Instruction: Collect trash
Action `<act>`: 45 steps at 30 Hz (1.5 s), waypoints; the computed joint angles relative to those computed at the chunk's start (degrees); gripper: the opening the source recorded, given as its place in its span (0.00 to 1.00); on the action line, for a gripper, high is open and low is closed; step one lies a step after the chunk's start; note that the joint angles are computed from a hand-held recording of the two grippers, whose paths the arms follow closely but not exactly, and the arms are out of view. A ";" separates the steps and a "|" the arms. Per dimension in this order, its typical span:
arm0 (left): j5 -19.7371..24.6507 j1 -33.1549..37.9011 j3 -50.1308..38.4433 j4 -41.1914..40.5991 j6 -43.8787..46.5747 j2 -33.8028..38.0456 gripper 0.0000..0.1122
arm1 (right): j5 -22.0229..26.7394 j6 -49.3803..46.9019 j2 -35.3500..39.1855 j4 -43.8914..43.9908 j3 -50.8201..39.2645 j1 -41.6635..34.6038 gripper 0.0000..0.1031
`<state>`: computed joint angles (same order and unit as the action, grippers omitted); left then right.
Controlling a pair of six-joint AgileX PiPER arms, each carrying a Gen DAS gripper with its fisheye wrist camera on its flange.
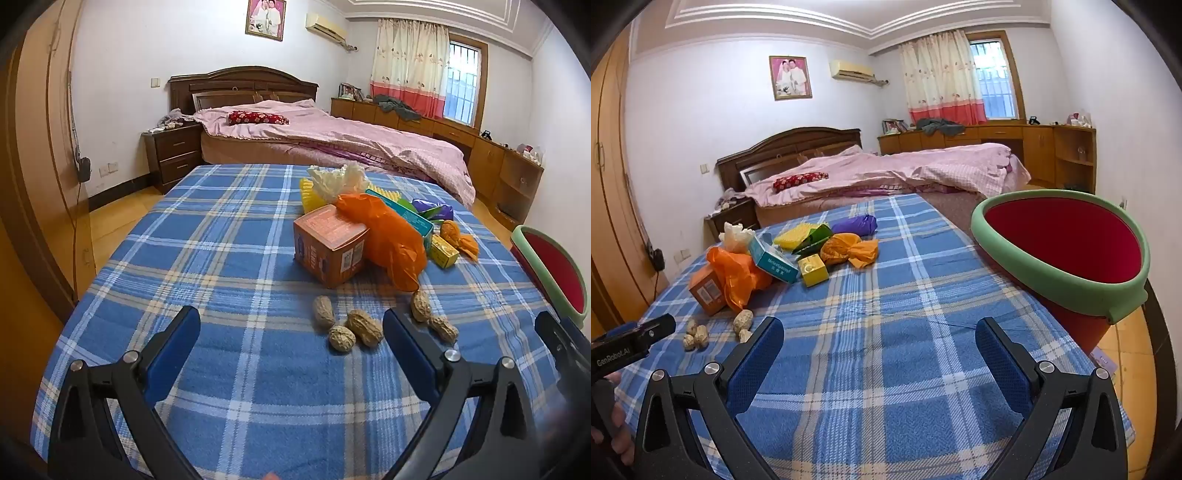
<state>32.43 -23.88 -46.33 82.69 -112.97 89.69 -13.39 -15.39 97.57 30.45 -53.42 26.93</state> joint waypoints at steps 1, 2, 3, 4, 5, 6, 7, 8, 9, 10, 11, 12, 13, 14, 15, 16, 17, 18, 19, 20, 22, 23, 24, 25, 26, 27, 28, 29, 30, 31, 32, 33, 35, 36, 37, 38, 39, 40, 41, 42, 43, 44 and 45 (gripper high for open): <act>0.05 -0.06 0.11 -0.06 -0.01 -0.11 0.88 | -0.06 0.05 0.00 -0.03 0.00 0.03 1.00; 0.28 -0.23 0.30 -0.01 -0.20 -0.29 0.88 | 0.14 -1.44 0.06 1.39 -0.16 0.10 1.00; 0.60 -0.47 0.55 0.08 -0.49 -0.50 0.88 | -0.30 -0.64 0.05 0.52 0.01 0.15 1.00; 0.84 -0.69 0.73 -0.26 -0.19 -0.80 0.88 | -0.30 -0.62 0.05 0.52 0.01 0.15 1.00; -0.65 0.34 -0.30 -2.28 2.40 -0.22 0.88 | -0.31 -0.72 0.08 0.67 -0.01 0.17 1.00; -0.65 0.36 -0.27 -2.49 2.70 -0.34 0.88 | -0.26 -0.85 0.11 0.80 -0.06 0.18 1.00; -0.62 0.38 -0.20 -2.48 2.70 -0.42 0.88 | -0.29 -0.69 0.12 0.65 -0.07 0.20 1.00; -0.60 0.34 -0.16 -2.27 2.53 -0.38 0.88 | -0.47 -0.20 0.11 0.18 0.03 0.21 1.00; -0.63 0.36 -0.08 -2.35 2.62 -0.48 0.88 | -0.53 -0.02 0.10 0.02 0.07 0.20 1.00; -0.56 0.31 -0.16 -2.28 2.52 -0.35 0.88 | -0.49 -0.47 0.16 0.42 0.00 0.23 1.00; -0.51 0.29 -0.09 -2.31 2.54 -0.43 0.88 | -0.41 -0.68 0.21 0.63 -0.09 0.23 1.00; -0.51 0.30 -0.01 -2.38 2.63 -0.53 0.88 | -0.38 -0.80 0.26 0.77 -0.16 0.24 1.00; -0.53 0.30 0.08 -2.44 2.70 -0.66 0.88 | -0.54 -0.75 0.23 0.74 -0.07 0.28 1.00; -0.58 0.33 -0.03 -2.44 2.72 -0.53 0.88 | -0.61 -0.64 0.23 0.61 -0.03 0.29 1.00; -0.64 0.37 -0.12 -2.41 2.71 -0.43 0.88 | -0.65 -0.65 0.25 0.61 -0.01 0.29 1.00; -0.65 0.37 -0.22 -2.48 2.78 -0.32 0.88 | -0.66 -0.78 0.27 0.74 -0.03 0.30 1.00; -0.64 0.37 -0.25 -2.53 2.82 -0.31 0.88 | -0.71 -0.46 0.26 0.39 0.02 0.29 1.00; -0.65 0.38 -0.24 -2.58 2.87 -0.33 0.88 | -0.73 -0.40 0.28 0.33 0.02 0.29 1.00; -0.62 0.37 -0.28 -2.62 2.89 -0.30 0.88 | -0.73 -0.33 0.31 0.26 0.00 0.27 1.00; -0.62 0.37 -0.28 -2.62 2.89 -0.30 0.88 | -0.74 -0.13 0.29 0.04 0.03 0.27 1.00; -0.66 0.42 -0.28 -2.70 2.99 -0.31 0.88 | -0.76 0.01 0.29 -0.08 0.04 0.25 1.00; -0.69 0.45 -0.26 -2.74 3.05 -0.35 0.88 | -0.76 0.01 0.29 -0.08 0.04 0.25 1.00; -0.70 0.47 -0.24 -2.74 3.06 -0.39 0.88 | -0.71 -0.01 0.32 -0.07 -0.01 0.25 1.00; -0.72 0.48 -0.22 -2.76 3.10 -0.42 0.88 | -0.72 -0.33 0.33 0.28 -0.03 0.26 1.00; -0.80 0.52 -0.22 -2.83 3.21 -0.42 0.88 | -0.77 -0.42 0.28 0.29 0.03 0.29 1.00; -0.70 0.36 -0.42 -2.93 3.19 -0.21 0.88 | -0.77 -0.42 0.28 0.29 0.03 0.29 1.00; -0.61 0.23 -0.53 -3.03 3.22 -0.12 0.88 | -0.80 0.00 0.27 -0.17 0.05 0.26 1.00; -0.58 0.19 -0.48 -3.09 3.27 -0.19 0.88 | -0.80 0.00 0.27 -0.17 0.05 0.26 1.00; -0.56 0.16 -0.50 -3.04 3.21 -0.17 0.88 | -0.78 -0.39 0.26 0.21 0.06 0.28 1.00; -0.59 0.22 -0.56 -3.04 3.21 -0.09 0.88 | -0.78 -0.39 0.26 0.21 0.06 0.28 1.00; -0.59 0.22 -0.56 -3.04 3.21 -0.09 0.88 | -0.78 -0.39 0.26 0.21 0.06 0.28 1.00; -0.60 0.22 -0.55 -3.04 3.23 -0.11 0.88 | -0.82 -0.44 0.26 0.27 0.07 0.30 1.00; -0.63 0.24 -0.60 -3.15 3.33 -0.09 0.88 | -0.85 -0.51 0.25 0.33 0.08 0.32 1.00; -0.61 0.23 -0.57 -3.14 3.32 -0.13 0.88 | -0.85 -0.51 0.25 0.33 0.08 0.32 1.00; -0.60 0.23 -0.64 -3.22 3.39 -0.07 0.88 | -0.85 -0.74 0.27 0.56 0.05 0.33 1.00; -0.60 0.23 -0.64 -3.22 3.39 -0.07 0.88 | -0.86 -0.69 0.24 0.52 0.07 0.35 1.00; -0.51 0.19 -0.64 -3.17 3.32 -0.08 0.88 | -0.87 -0.61 0.26 0.45 0.05 0.33 1.00; -0.46 0.09 -0.75 -2.85 2.87 0.28 0.88 | -0.81 -0.57 0.28 0.41 0.01 0.32 1.00; -0.55 0.14 -0.73 -2.91 2.96 0.24 0.88 | -0.79 -0.60 0.25 0.42 0.05 0.32 1.00; -0.52 0.11 -0.71 -2.90 2.92 0.23 0.88 | -0.90 -0.62 0.20 0.41 0.13 0.35 1.00; -0.46 0.09 -0.72 -2.80 2.82 0.25 0.88 | -0.90 -0.62 0.20 0.41 0.13 0.35 1.00; -0.52 0.13 -0.72 -2.80 2.85 0.26 0.88 | -0.89 -0.63 0.18 0.42 0.15 0.35 1.00; -0.52 0.13 -0.72 -2.80 2.85 0.26 0.88 | -0.85 -0.68 0.20 0.49 0.11 0.33 1.00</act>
